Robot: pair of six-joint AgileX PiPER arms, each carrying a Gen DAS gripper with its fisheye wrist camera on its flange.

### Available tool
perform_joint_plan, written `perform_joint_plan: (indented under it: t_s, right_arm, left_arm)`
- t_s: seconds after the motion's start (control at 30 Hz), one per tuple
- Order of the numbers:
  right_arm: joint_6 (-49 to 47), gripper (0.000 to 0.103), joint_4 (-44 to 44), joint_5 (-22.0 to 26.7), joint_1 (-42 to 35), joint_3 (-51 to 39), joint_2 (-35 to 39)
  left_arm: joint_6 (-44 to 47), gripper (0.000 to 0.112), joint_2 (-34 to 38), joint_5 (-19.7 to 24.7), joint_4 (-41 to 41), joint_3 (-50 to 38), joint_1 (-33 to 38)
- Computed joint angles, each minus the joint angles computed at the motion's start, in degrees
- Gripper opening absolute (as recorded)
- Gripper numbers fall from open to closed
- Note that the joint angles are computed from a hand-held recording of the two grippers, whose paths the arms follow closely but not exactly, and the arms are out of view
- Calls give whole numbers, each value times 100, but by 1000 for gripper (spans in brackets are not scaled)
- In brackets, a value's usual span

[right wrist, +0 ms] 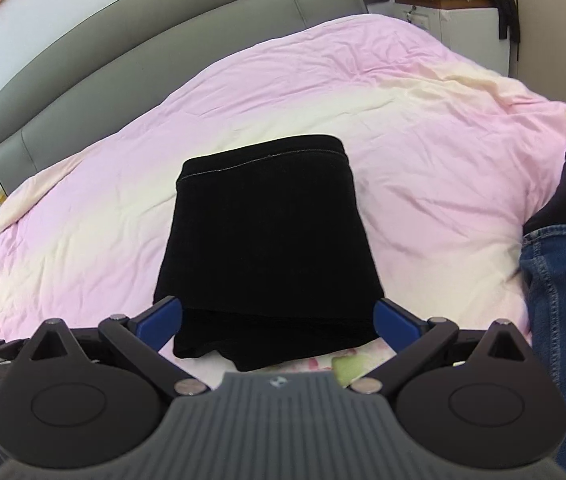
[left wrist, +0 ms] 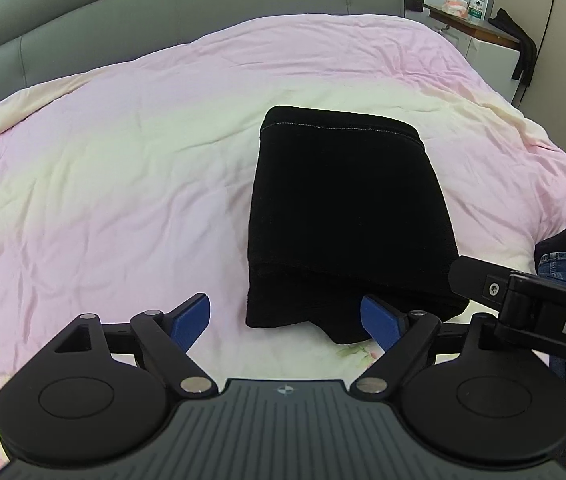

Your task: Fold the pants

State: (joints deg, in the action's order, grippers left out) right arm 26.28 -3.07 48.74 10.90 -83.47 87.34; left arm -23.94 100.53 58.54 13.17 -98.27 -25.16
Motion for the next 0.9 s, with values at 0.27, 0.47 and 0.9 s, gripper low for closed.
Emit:
perform_joint_plan:
  t_s: [0.27, 0.47, 0.9]
  right_arm:
    - [373, 98, -528, 9, 111, 86, -214]
    - [403, 98, -502, -22, 125, 171, -272]
    - [342, 98, -475, -22, 110, 203, -287]
  left_arm:
    - [-195, 100, -78, -57, -85, -14, 96]
    - [-271, 100, -198, -72, -34, 24, 70]
    - [-415, 100, -192, 9, 94, -28, -1]
